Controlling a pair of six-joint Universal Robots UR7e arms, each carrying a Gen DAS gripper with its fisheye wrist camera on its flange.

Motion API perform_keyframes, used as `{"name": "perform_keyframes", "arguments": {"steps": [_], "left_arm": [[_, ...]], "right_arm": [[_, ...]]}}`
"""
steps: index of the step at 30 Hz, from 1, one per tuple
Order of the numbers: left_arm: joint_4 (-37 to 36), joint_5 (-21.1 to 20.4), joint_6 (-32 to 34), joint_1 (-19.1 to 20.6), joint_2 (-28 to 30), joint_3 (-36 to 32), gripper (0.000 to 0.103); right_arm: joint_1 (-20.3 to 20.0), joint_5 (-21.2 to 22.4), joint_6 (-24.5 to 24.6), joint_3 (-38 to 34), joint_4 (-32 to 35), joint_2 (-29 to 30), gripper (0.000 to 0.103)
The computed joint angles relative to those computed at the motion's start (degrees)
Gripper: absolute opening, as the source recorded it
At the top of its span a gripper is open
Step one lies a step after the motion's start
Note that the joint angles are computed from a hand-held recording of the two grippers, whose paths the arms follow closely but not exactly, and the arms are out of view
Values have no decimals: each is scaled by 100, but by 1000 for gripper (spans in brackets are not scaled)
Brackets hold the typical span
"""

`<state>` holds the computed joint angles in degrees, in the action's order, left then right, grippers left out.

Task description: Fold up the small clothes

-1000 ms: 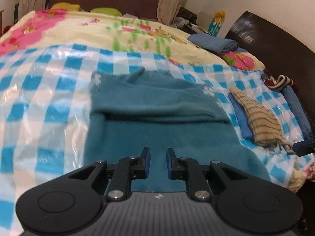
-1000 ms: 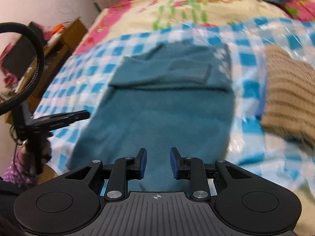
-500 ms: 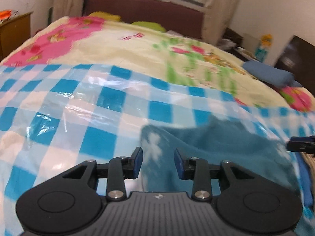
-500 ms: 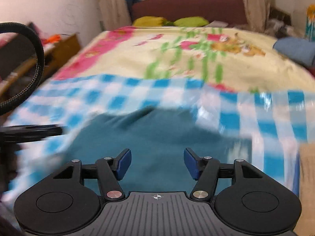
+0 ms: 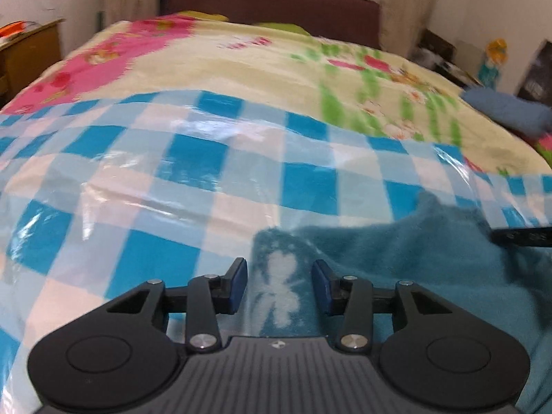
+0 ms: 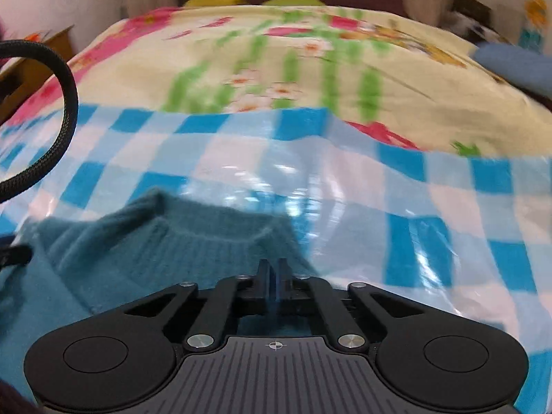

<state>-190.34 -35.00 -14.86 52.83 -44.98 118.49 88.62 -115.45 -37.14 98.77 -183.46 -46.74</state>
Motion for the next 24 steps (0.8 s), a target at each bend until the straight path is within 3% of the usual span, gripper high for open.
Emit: {"name": "perform_keyframes", "arguments": {"steps": [3,5,6,8,10,12,13,16,18,21,24], "left_arm": [[55,0,-113,36,47,-30,46],[-42,-46,-29,26,25,-7,46],[-72,-124,-23,35,-13,17,46],[-104,-231,-82,61,-60,53,46],[-154,-267,-149,72,-65,94,46],[-262,-278,-192,66,-49,132,46],[-318,-270,-192,57,-38,145,46],[-698,-113,108,-8,116,140,46],[-618,210,361,-56,283,29,51],[-584,559,368,-109,474,-58,52],[-656,555,356,-125,448,-20,52]], "right_arm": [[31,-240,240,-100,-200,41,0],[54,208,152,102,-252,-151,3],[85,485,82,195,-210,-235,11],[131,1138,112,213,486,-374,13],[211,1472,210,31,1036,-250,19],[346,1328,94,-266,1488,18,41],[407,1197,97,-336,1451,162,44],[542,754,-42,-537,1270,528,39],[591,534,-11,-575,1346,595,13],[579,239,140,-640,1178,700,10],[486,427,356,-430,939,594,9]]}}
